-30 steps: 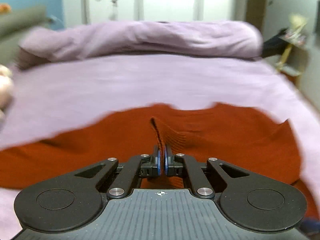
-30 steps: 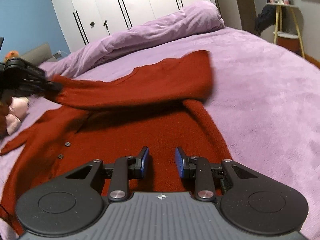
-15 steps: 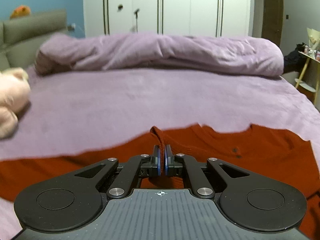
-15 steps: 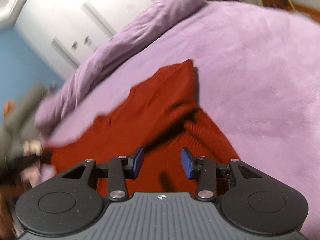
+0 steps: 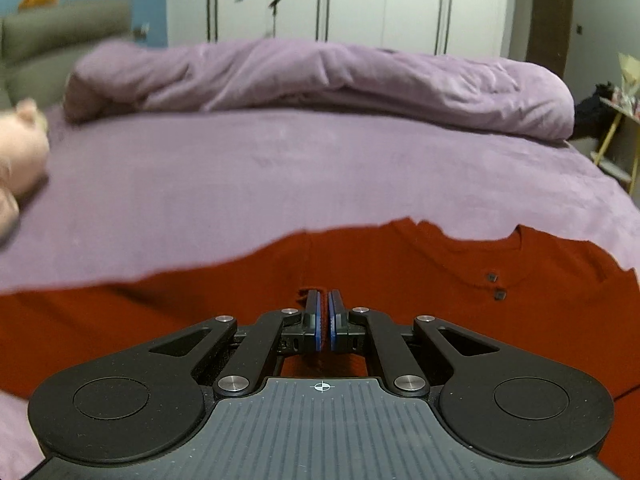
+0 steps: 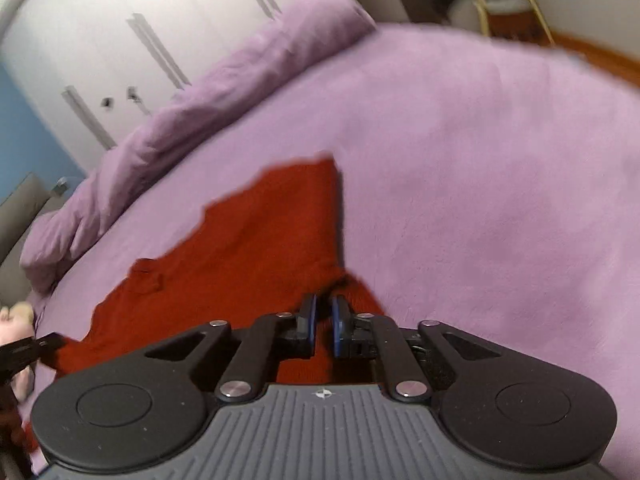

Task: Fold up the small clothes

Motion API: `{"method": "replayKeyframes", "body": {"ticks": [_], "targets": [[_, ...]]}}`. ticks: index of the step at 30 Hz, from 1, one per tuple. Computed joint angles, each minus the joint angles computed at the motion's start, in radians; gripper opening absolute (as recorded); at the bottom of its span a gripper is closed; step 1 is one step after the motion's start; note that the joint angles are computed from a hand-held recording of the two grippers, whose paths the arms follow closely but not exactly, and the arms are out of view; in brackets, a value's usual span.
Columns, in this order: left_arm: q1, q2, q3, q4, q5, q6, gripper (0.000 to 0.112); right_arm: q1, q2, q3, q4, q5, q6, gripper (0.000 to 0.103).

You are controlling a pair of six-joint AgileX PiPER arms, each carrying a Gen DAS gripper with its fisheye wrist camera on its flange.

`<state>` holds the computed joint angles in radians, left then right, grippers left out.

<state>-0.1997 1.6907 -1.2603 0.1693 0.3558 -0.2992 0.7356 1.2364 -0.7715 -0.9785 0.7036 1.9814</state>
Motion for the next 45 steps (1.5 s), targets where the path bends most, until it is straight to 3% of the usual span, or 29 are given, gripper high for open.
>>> {"method": "replayKeyframes", "body": {"ticks": [3,5,7,10,12,13,14,17,20,21,24,26,31,35,38,40,41,45], "targets": [[0.056,0.003,0.019,-0.261,0.001,0.194,0.005,0.004,-0.025,-0.022,-0.081,0.082,-0.018,0.022],[0.08,-0.002,0.032,-0.366,0.006,0.281,0.005,-0.098,0.027,-0.08,-0.006,0.019,-0.145,0.041],[0.107,-0.009,0.045,-0.496,0.01,0.411,0.005,-0.229,0.111,-0.142,0.147,-0.106,-0.345,0.043],[0.143,-0.008,0.036,-0.62,0.042,0.511,0.005,-0.315,0.245,-0.24,0.361,-0.171,-0.583,0.043],[0.143,-0.009,0.028,-0.639,0.023,0.541,0.005,-0.302,0.311,-0.296,0.324,-0.15,-0.585,0.042],[0.138,-0.012,0.027,-0.656,0.003,0.569,0.005,-0.28,0.331,-0.314,0.279,-0.128,-0.566,0.029],[0.136,-0.017,0.029,-0.711,-0.019,0.635,0.005,-0.264,0.347,-0.33,0.242,-0.113,-0.559,0.007],[0.108,-0.037,0.035,-0.866,-0.105,0.803,0.005,-0.201,0.366,-0.353,0.044,-0.038,-0.467,0.007],[0.046,-0.011,0.051,-0.67,-0.239,0.71,0.005,-0.126,0.368,-0.331,-0.162,0.105,-0.26,0.007],[0.041,0.021,0.037,-0.57,-0.235,0.631,0.005,-0.116,0.378,-0.324,-0.173,0.129,-0.237,0.007],[0.044,0.113,-0.068,-0.27,-0.037,0.337,0.006,-0.131,0.436,-0.36,-0.064,0.17,-0.333,0.012],[0.038,0.109,-0.053,-0.156,-0.004,0.216,0.012,-0.135,0.419,-0.339,-0.06,0.168,-0.306,0.02],[0.058,0.015,0.055,-0.219,-0.089,0.206,0.027,-0.079,0.36,-0.311,-0.151,0.193,-0.239,0.021],[0.022,0.001,0.042,-0.454,-0.088,0.353,0.045,-0.063,0.366,-0.327,-0.12,0.025,-0.343,0.021],[-0.037,0.052,0.01,-0.272,-0.076,0.248,0.051,-0.053,0.43,-0.377,-0.025,-0.05,-0.472,0.02],[-0.062,0.102,-0.039,-0.072,0.005,0.065,0.051,-0.038,0.475,-0.406,0.021,-0.021,-0.555,0.02],[-0.067,0.114,-0.039,-0.007,0.01,-0.003,0.053,-0.028,0.482,-0.397,-0.005,-0.001,-0.547,0.02],[-0.071,0.083,0.034,0.136,-0.06,-0.084,0.058,-0.039,0.407,-0.288,-0.102,0.044,-0.431,0.009]]}}
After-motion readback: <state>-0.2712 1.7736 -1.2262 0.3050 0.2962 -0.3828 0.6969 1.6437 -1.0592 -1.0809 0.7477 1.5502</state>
